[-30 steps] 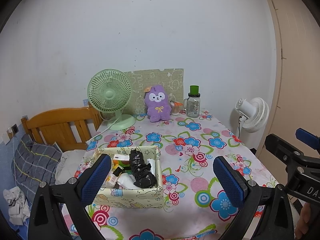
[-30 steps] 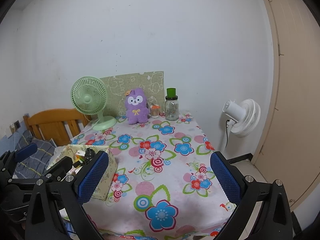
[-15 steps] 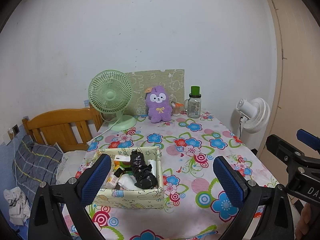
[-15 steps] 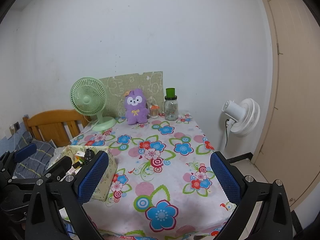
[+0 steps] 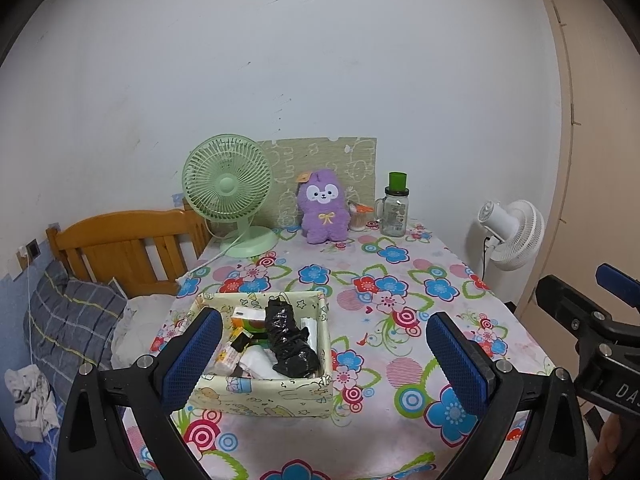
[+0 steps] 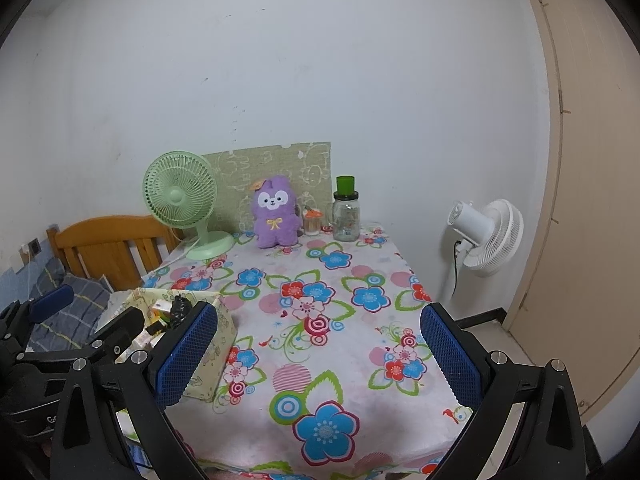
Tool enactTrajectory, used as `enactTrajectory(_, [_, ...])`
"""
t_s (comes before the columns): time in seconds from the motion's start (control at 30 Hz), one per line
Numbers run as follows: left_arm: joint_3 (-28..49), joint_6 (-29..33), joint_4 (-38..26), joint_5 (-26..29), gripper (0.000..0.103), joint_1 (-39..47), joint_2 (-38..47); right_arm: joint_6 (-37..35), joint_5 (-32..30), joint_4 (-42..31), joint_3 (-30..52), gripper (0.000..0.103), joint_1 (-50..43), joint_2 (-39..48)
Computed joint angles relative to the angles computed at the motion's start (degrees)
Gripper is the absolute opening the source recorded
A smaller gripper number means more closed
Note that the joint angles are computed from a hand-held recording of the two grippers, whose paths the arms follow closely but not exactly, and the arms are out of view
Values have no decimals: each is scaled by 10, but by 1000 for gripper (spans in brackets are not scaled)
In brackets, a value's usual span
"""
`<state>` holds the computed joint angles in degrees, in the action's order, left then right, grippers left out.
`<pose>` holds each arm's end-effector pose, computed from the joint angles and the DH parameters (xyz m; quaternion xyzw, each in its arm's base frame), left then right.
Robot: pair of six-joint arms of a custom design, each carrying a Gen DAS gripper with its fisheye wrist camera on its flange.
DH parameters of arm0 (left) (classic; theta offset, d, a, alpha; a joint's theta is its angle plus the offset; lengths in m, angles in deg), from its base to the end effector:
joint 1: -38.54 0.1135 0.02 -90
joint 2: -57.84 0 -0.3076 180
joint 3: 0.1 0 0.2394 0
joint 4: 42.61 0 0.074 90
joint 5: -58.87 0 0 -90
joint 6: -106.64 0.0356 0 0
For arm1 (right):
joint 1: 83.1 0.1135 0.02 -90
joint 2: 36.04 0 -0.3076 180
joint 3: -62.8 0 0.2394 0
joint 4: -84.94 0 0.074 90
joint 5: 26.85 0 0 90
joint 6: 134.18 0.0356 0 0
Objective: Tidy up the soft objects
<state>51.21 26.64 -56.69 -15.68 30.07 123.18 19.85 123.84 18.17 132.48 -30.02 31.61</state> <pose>0.2157 -0.0417 0.2840 0.2046 0.8278 -0.1085 0.5110 0.1337 0.1263 0.3238 0.1903 0.8277 -0.0962 0.5190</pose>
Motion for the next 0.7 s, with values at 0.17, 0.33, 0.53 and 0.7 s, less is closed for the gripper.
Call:
enactTrajectory(0.17, [3, -2, 2, 1, 103, 3, 3, -22, -7, 23, -5, 103, -9, -1])
enactTrajectory(0.33, [4, -2, 4, 3, 103, 5, 8, -31, -10, 34, -7, 103, -14, 0])
enactTrajectory(0.53, [8, -3, 5, 3, 103, 5, 14, -33, -9, 41, -8, 103, -17, 2])
enactTrajectory(0.7, [9, -6, 5, -2, 103, 1, 18, -34, -8, 42, -10, 103, -17, 2])
